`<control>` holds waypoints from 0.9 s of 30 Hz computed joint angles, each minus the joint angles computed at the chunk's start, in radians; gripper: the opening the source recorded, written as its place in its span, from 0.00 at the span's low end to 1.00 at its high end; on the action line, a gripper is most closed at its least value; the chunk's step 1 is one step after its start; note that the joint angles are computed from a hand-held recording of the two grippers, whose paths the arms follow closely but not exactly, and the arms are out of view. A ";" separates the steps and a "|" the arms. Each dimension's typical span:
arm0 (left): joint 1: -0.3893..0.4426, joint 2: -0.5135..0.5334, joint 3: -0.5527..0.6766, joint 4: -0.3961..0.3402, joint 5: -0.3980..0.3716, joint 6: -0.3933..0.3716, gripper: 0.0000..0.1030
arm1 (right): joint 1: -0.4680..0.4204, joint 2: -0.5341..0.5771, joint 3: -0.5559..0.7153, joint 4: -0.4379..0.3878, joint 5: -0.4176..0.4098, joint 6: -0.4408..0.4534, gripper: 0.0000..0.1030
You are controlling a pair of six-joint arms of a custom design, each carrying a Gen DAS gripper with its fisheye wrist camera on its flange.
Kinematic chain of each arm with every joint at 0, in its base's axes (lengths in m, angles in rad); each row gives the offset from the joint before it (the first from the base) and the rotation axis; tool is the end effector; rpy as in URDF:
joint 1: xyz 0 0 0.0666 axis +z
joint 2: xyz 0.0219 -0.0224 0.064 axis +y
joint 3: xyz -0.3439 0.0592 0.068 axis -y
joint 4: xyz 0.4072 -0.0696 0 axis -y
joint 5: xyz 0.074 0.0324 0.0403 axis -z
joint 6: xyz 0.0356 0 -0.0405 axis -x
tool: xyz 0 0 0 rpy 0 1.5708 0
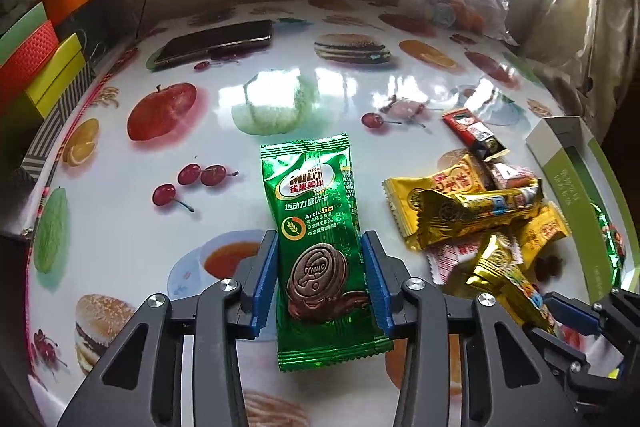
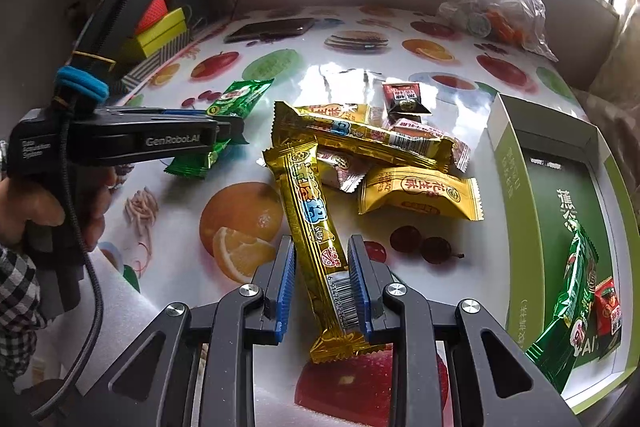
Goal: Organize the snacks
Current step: 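Lift the MILO packet with the left tool while the right tool lifts the gold bar toward the box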
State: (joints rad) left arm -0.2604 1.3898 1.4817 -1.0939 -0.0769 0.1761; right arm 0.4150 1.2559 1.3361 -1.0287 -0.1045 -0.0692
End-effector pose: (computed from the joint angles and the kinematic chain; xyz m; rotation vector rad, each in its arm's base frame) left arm 0.4752 -0.1242 0.4261 0.0794 2.5684 -0.0661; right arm 0.4101 0.1843 0.4223 -0.4796 2.4975 0.3251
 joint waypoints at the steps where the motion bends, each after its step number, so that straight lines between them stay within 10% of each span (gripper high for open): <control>1: -0.001 -0.009 -0.003 0.003 0.001 -0.001 0.41 | 0.001 -0.002 0.000 0.001 -0.001 -0.002 0.24; 27: -0.061 -0.108 -0.028 0.007 0.028 -0.005 0.41 | 0.004 -0.097 -0.034 0.006 0.026 -0.049 0.21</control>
State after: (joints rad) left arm -0.3213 1.2818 1.4541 -1.0865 -0.0491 0.1713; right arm 0.4188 1.1591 1.3018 -1.0226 -0.0788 -0.1178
